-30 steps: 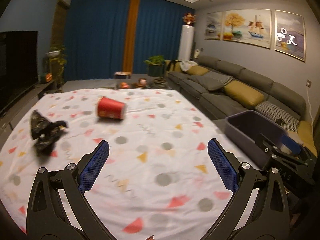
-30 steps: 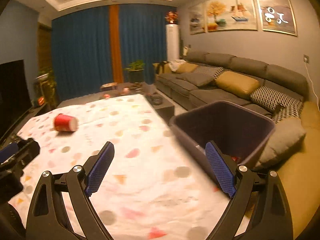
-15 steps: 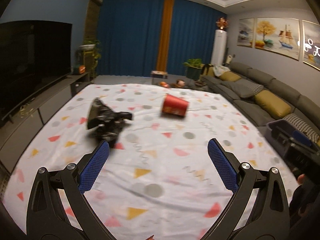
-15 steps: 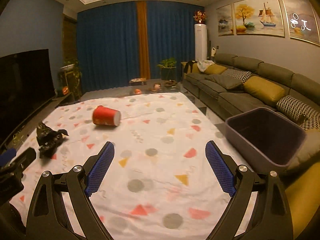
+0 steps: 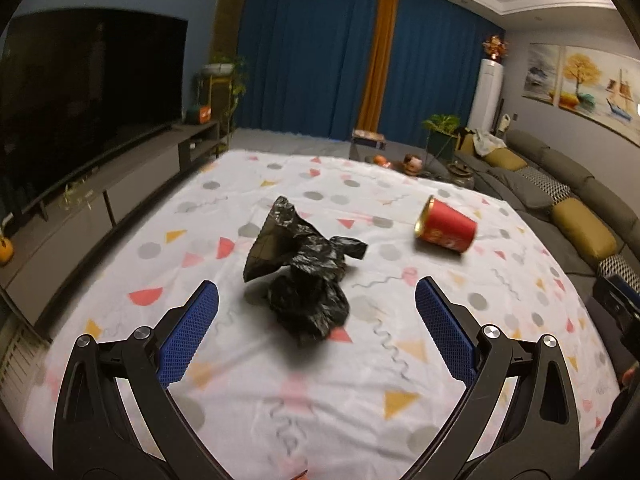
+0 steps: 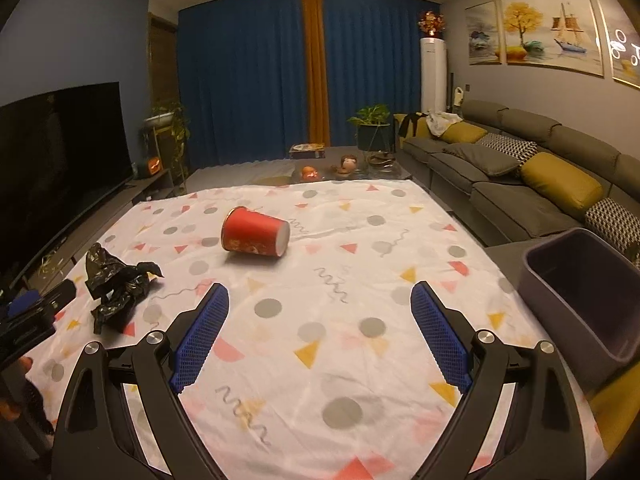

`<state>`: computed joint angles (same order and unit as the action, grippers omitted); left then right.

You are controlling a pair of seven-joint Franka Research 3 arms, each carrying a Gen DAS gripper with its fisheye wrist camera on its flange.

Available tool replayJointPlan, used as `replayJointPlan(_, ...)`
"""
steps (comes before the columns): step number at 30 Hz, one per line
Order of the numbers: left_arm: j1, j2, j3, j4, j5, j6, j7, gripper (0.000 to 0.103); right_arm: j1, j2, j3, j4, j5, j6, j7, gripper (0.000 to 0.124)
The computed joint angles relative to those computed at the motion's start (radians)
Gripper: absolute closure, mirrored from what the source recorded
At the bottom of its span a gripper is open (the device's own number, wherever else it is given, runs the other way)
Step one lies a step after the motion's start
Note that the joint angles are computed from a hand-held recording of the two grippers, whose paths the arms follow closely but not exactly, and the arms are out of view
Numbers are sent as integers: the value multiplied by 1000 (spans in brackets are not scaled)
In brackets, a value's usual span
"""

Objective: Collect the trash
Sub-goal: 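Grasp the red paper cup with the right tool while the left tool grasps the black bag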

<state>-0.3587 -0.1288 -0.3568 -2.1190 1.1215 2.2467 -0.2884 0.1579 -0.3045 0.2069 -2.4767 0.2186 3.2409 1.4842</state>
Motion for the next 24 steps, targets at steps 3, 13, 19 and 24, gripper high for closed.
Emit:
replayJointPlan(3,25,48,35,28,-22,55,23,6,-54,61,59,59,-27,-11,23,35)
replayJointPlan(13,85,154,117,66,-123,264,109,46,-388,341,353,375,-790,-87,694,35)
replayJointPlan(19,97,166,141,42,-86,361,91,80,-164,514,179,591,-1024,-198,886,30)
replayJointPlan(24,92,127,132,25,9,288,-44,83,-60,618,110,718,-989,-277,887,30)
